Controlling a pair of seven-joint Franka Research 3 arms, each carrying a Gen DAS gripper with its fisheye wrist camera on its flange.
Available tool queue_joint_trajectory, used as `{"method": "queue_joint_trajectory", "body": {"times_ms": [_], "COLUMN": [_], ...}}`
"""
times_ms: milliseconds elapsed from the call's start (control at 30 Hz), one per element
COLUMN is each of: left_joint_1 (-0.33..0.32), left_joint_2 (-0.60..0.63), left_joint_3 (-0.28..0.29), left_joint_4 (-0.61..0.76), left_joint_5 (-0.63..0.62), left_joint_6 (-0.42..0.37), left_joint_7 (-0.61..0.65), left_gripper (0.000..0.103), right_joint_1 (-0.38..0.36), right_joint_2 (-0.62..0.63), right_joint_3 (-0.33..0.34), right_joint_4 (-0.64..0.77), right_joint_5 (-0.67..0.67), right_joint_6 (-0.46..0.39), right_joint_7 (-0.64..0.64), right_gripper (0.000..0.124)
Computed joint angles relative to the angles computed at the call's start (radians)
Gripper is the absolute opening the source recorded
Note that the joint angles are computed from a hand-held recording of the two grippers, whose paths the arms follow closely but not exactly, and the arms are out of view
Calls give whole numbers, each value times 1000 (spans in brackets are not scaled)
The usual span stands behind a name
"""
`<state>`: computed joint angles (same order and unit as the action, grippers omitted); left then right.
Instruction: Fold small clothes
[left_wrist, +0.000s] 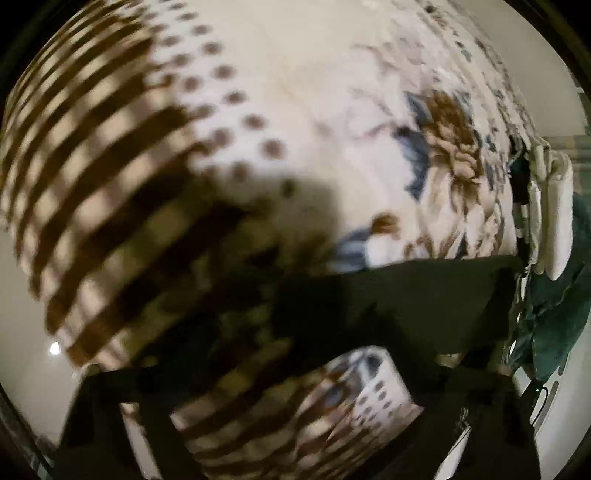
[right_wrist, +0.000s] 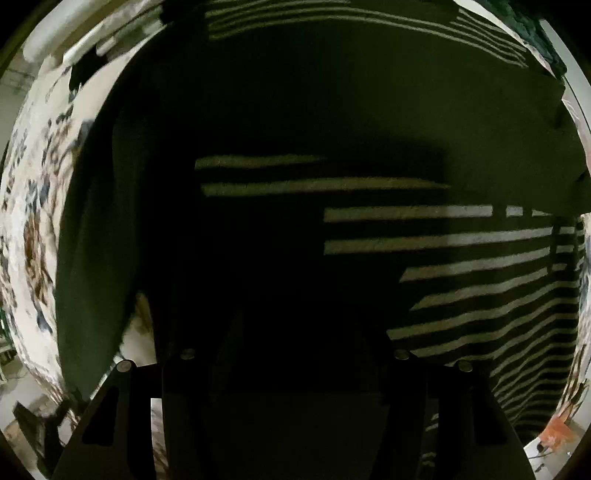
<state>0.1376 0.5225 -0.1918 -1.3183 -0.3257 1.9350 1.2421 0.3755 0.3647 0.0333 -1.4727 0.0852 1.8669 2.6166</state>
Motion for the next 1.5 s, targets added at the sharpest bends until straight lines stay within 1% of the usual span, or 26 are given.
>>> {"method": "queue_joint_trajectory", "body": {"times_ms": [33,67,100,167,300,333,400,433,467,533,567,600,700,733,833,967,1000,1067,1100,1133,1167,1200,1300,1400,1433,1500], "left_joint_1": [-14,-32,-43,-51,-7,-5,5,8,16,16,-2,16,59,67,70,61,57,33,24,15,10,11,12,35,48,53], "left_joint_2": [24,60,70,71,-30,-49,-81,-90,-108,-134,-129,-159,-253,-263,-238,-149,-124,-67,-51,-38,-16,-1,-2,-4,-18,-54], "left_joint_3": [2,7,6,9,-24,-26,-27,-17,-9,23,38,38,51,53,48,14,7,15,18,20,19,13,-6,-56,-72,-63], "left_joint_4": [42,99,121,143,82,77,71,65,38,-30,-50,-100,-282,-315,-327,-247,-222,-146,-125,-111,-80,-50,-21,8,5,-25], "left_joint_5": [29,62,83,106,33,27,17,25,21,39,39,28,-123,-186,-322,-431,-437,-351,-310,-271,-236,-207,-147,-181,-197,-178], "left_joint_6": [-17,-34,-18,6,203,232,226,177,151,56,40,32,107,139,200,271,282,267,273,287,283,275,325,410,418,376], "left_joint_7": [6,1,11,8,99,126,179,183,185,111,56,36,-40,-65,-127,-210,-227,-296,-324,-347,-365,-364,-319,-216,-164,-123], "left_gripper": [41,28,12,6,6,6,9,11,11,16,27,40,56,58,58,58,58,55,49,37,7,8,8,8,8,12], "right_joint_1": [5,9,14,23,34,36,37,36,13,15,16,18,23,25,30,46,52,63,67,75,80,85,103,119,134,141], "right_joint_2": [2,4,7,3,-18,-26,-28,-38,-48,-59,-69,-78,-109,-113,-114,-103,-98,-85,-73,-44,-38,-36,-13,22,38,21], "right_joint_3": [3,4,4,4,3,3,6,9,22,26,27,29,35,38,44,53,55,59,60,61,61,60,59,57,60,60], "right_joint_4": [-1,1,5,0,-23,-33,-32,-49,-57,-76,-89,-100,-132,-137,-147,-138,-132,-115,-99,-59,-51,-46,-6,43,56,32], "right_joint_5": [-3,-8,-15,-25,-44,-49,-49,-42,31,48,55,59,57,55,63,65,62,56,54,50,51,50,39,34,32,40], "right_joint_6": [1,0,-4,1,13,17,13,18,4,6,8,12,10,7,6,-10,-12,-21,-27,-40,-43,-47,-62,-70,-63,-52], "right_joint_7": [-2,-3,0,10,28,35,39,43,13,24,28,32,29,27,28,45,49,52,52,57,60,62,74,86,108,123], "right_gripper": [60,60,60,60,60,60,60,60,60,60,60,60,60,60,60,60,60,60,60,60,60,60,60,60,60,60]}}
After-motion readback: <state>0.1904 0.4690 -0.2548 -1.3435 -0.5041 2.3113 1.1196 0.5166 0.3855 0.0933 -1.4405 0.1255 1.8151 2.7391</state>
